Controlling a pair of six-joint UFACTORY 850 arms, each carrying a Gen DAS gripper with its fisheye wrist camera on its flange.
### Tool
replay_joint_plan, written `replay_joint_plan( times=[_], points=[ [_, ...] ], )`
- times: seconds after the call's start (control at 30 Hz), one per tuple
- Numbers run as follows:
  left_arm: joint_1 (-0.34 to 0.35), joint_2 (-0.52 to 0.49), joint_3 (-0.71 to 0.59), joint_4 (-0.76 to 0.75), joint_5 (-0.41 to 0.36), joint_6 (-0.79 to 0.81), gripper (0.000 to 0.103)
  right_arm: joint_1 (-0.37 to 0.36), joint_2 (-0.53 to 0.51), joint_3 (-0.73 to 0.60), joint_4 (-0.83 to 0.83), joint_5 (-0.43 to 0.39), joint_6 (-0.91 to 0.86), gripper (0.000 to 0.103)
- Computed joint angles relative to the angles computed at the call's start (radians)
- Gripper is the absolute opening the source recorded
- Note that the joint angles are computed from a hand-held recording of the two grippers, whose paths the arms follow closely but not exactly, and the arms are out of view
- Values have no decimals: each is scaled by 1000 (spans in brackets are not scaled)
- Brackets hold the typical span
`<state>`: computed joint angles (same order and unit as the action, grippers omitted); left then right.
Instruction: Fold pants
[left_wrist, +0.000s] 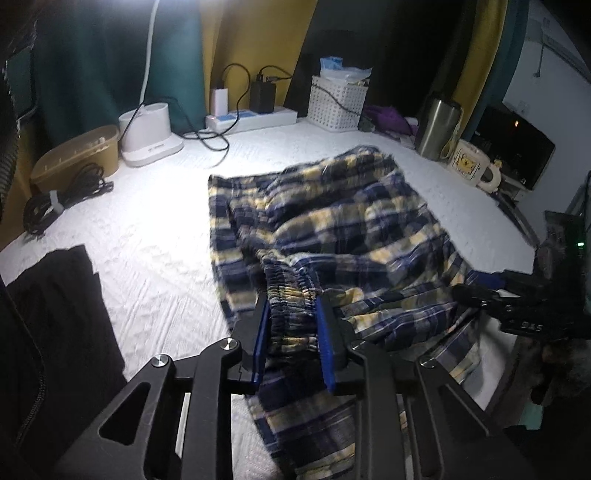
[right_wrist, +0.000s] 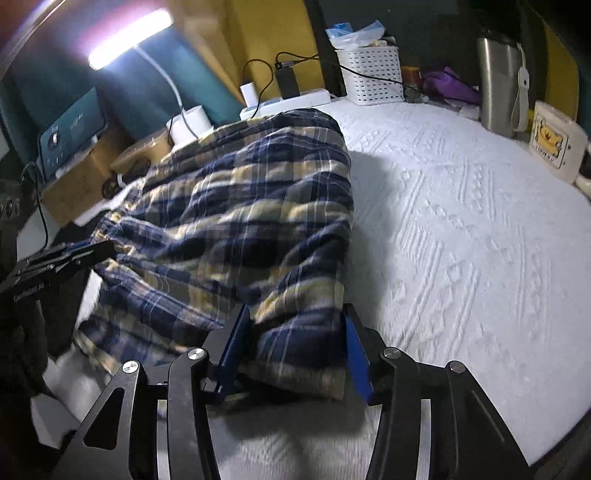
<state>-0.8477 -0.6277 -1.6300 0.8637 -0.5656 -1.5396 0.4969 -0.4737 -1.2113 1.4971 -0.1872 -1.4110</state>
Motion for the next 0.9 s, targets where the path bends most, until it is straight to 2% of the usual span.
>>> replay_joint_plan(
  times=[0.1,0.17,0.33,0.4,0.47,0.63,0.7,0.77,0.83,0.9],
  points=[
    [-7,-1,4,17,-35,-6,23,7,25,38,34,26,-46,48],
    [-4,9,18,22,-24,-21,23,-2,34,57,99,24,-110,38],
    [6,29,30,15,-3,-16,29,-26,56,83,71,-3,-51,36],
    [6,33,23,14,-23,1,34,-34,65,85,70,-8,-49,36],
    [3,39,21,49,-61,-13,53,-39,72,80,62,7,-41,36],
    [21,61,32,110,-97,-63,61,-50,54,17,53,44,-36,36],
    [38,50,16,98,-94,-36,61,-50,31,-24,-27,52,39,41],
    [51,32,-9,79,-87,3,61,-50,1,-72,-122,59,130,64],
    [67,13,-34,74,-63,31,61,-50,-27,-118,-144,54,145,67],
    [81,-18,-76,37,-54,82,61,-46,-56,-161,-242,59,237,67]
  ],
)
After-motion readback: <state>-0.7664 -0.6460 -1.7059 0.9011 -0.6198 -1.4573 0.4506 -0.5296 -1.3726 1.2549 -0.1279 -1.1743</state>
